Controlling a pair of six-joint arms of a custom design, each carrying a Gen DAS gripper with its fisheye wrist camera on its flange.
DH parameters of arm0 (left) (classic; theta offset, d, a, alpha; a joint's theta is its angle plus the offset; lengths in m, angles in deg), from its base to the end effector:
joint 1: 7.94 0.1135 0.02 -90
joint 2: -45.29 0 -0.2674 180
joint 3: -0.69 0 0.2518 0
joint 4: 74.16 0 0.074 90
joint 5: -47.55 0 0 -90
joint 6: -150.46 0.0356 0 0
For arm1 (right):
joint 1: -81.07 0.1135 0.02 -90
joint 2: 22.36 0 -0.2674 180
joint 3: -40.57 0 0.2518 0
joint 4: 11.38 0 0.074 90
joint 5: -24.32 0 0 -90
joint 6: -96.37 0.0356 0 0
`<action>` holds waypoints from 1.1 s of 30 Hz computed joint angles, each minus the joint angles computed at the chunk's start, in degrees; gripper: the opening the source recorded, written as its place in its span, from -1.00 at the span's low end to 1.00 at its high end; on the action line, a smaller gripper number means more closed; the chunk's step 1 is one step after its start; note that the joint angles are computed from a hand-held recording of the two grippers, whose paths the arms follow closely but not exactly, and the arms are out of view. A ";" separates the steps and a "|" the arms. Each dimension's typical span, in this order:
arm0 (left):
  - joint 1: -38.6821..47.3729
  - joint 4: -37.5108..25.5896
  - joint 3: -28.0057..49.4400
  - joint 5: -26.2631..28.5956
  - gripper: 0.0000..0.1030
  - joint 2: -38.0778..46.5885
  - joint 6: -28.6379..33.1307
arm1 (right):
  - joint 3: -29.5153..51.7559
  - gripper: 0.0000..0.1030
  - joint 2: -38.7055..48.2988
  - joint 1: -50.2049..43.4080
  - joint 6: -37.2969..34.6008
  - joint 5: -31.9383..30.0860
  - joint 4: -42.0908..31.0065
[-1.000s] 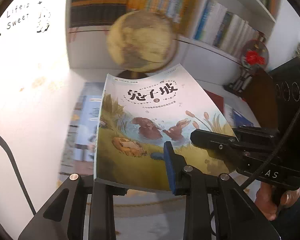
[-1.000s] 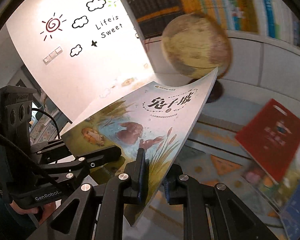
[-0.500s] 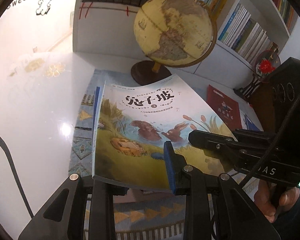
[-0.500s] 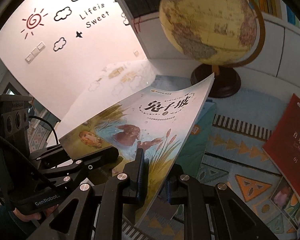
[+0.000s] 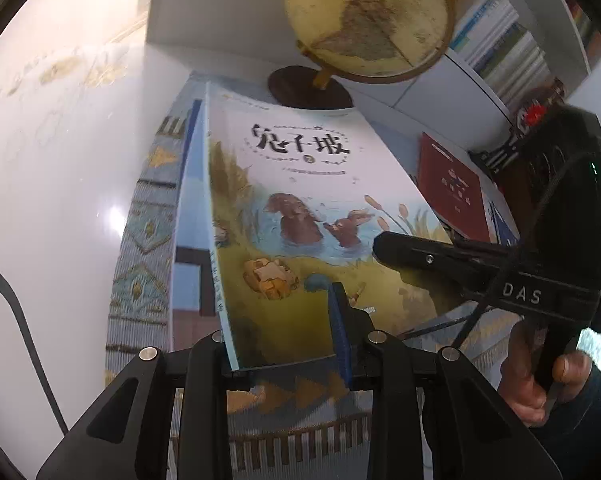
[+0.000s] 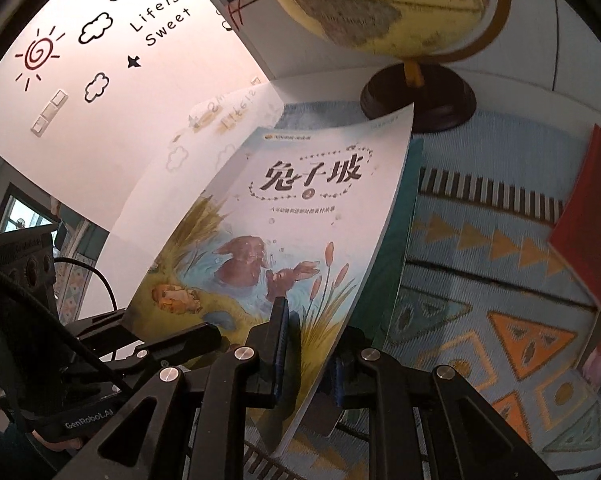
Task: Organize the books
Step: 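Stand the green book upright beside the blue book and open both tools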
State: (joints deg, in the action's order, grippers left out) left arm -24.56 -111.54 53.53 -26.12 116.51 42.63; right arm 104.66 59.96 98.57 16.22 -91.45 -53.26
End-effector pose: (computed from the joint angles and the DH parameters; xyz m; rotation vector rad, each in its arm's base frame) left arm 0.2211 -0.0764 0.1978 0.0872 2.5927 -0.5915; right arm 0.2588 0.0978 0.2078 -0.3372 2.6256 0.7540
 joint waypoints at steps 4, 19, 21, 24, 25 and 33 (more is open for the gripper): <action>2.21 0.10 -0.91 1.38 -0.49 -0.52 -1.37 | -0.35 -0.67 -0.19 0.78 0.70 0.24 0.37; 7.30 -7.03 -4.18 -3.19 -0.54 -9.68 -0.75 | -1.66 -0.35 -1.69 2.30 0.61 4.73 -3.13; 5.41 -8.52 -4.54 -4.96 -0.54 -12.20 -1.92 | -2.58 -0.31 -3.09 2.82 0.51 5.27 -3.71; 1.23 -11.46 -4.94 -7.78 -0.54 -16.67 -4.92 | -4.21 -0.19 -5.41 2.88 0.56 7.31 -6.04; -0.64 -12.29 -4.96 -8.96 -0.54 -17.82 -6.22 | -5.27 -0.19 -7.06 2.18 0.09 7.22 -7.05; -32.97 -20.08 0.69 -28.36 -0.54 -19.42 -25.70 | -13.19 -0.08 -34.14 -13.20 -9.66 1.56 -26.33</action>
